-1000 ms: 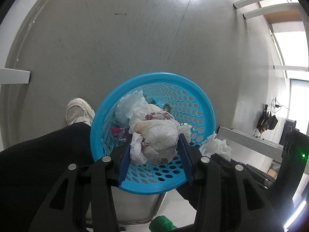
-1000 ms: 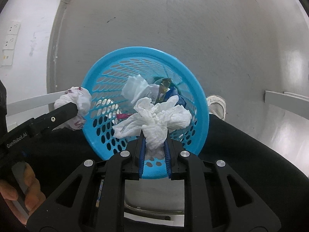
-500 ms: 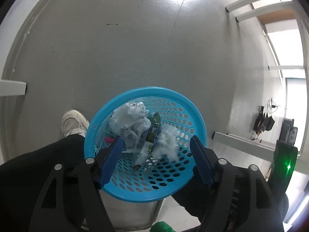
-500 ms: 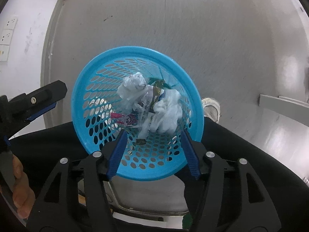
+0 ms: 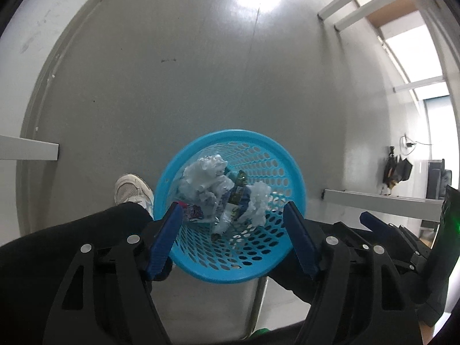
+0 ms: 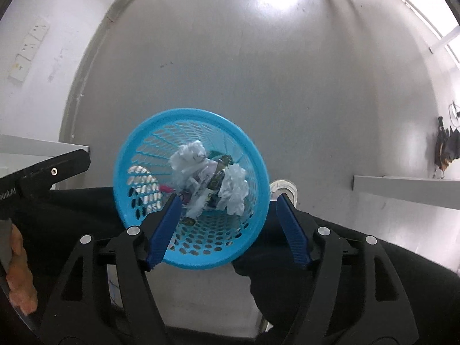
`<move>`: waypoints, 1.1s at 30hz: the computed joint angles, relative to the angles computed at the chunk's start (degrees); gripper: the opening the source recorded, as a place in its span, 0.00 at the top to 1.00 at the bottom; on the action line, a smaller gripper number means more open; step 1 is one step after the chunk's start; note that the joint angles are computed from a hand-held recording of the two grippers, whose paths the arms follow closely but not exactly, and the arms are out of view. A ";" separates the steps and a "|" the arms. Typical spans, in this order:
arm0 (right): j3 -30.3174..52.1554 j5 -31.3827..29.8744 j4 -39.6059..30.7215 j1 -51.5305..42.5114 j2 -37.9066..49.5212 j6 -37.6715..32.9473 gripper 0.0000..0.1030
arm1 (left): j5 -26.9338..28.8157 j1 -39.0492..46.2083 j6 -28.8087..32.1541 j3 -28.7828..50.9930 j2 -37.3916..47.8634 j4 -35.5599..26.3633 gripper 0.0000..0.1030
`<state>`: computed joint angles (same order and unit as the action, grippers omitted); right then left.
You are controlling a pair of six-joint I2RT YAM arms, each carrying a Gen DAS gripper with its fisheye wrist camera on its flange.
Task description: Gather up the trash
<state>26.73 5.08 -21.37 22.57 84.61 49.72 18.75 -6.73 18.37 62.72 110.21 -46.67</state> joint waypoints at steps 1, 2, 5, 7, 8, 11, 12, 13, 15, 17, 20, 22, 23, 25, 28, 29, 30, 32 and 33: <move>-0.50 0.34 -1.47 1.18 -2.85 0.55 0.34 | 0.05 0.57 1.05 -0.75 -1.81 -0.40 0.29; -0.80 0.71 -2.70 2.22 -5.14 1.05 0.31 | 0.03 0.98 1.93 -1.60 -3.32 -0.44 0.27; -1.65 3.33 -8.40 7.96 -14.53 4.60 0.24 | -1.02 3.21 6.46 -5.79 -10.30 -0.86 0.25; -1.80 5.73 -13.40 12.93 -20.67 7.96 0.21 | 0.20 5.13 9.90 -6.62 -13.36 -3.57 0.23; -2.26 6.15 -15.29 14.85 -23.94 9.78 0.19 | 1.51 6.94 12.05 -6.55 -15.20 -6.35 0.20; -1.25 8.11 -22.05 21.59 -30.66 15.58 0.15 | 3.44 11.51 16.72 -6.48 -20.06 -12.00 0.11; -0.07 9.99 -24.88 24.97 -31.68 17.92 0.14 | 3.17 12.45 17.93 -6.92 -22.06 -12.74 0.10; 0.94 11.43 -26.86 27.58 -32.13 20.06 0.11 | 3.03 13.52 19.36 -7.33 -23.99 -13.38 0.07; 2.33 13.89 -30.39 33.33 -33.78 25.49 0.09 | 3.95 16.31 22.69 -7.63 -27.23 -16.01 0.06; 3.25 15.61 -33.17 38.66 -35.57 30.40 0.09 | 4.85 18.74 25.81 -7.92 -28.64 -18.60 0.06; 4.18 17.77 -35.85 44.74 -36.35 36.54 0.08 | 4.70 21.45 30.50 -9.39 -31.48 -19.92 0.06; 4.44 19.09 -36.41 47.17 -35.71 39.12 0.08 | 4.50 22.31 32.26 -11.14 -34.00 -18.84 0.06; 4.37 19.21 -36.01 47.35 -35.12 39.21 0.08 | 4.21 22.10 32.42 -11.76 -34.55 -18.51 0.06; 4.14 18.51 -35.11 46.61 -34.62 38.23 0.08 | 3.65 21.55 32.09 -12.36 -34.76 -18.10 0.06; 3.97 18.18 -34.43 46.69 -34.22 37.97 0.08 | 3.15 21.00 32.18 -12.97 -35.40 -18.12 0.06; 4.03 18.26 -34.35 46.67 -34.18 37.75 0.08 | 3.26 21.19 32.55 -12.81 -35.44 -18.42 0.06; 3.96 18.32 -34.17 46.69 -34.14 37.66 0.08 | 3.38 21.08 32.33 -12.81 -35.51 -18.33 0.06; 3.78 18.13 -33.91 46.36 -34.29 37.35 0.08 | 3.17 20.78 31.69 -12.97 -35.62 -17.65 0.06; 3.39 17.94 -33.48 46.04 -34.48 37.07 0.08 | 3.10 20.60 31.56 -13.19 -35.73 -17.46 0.06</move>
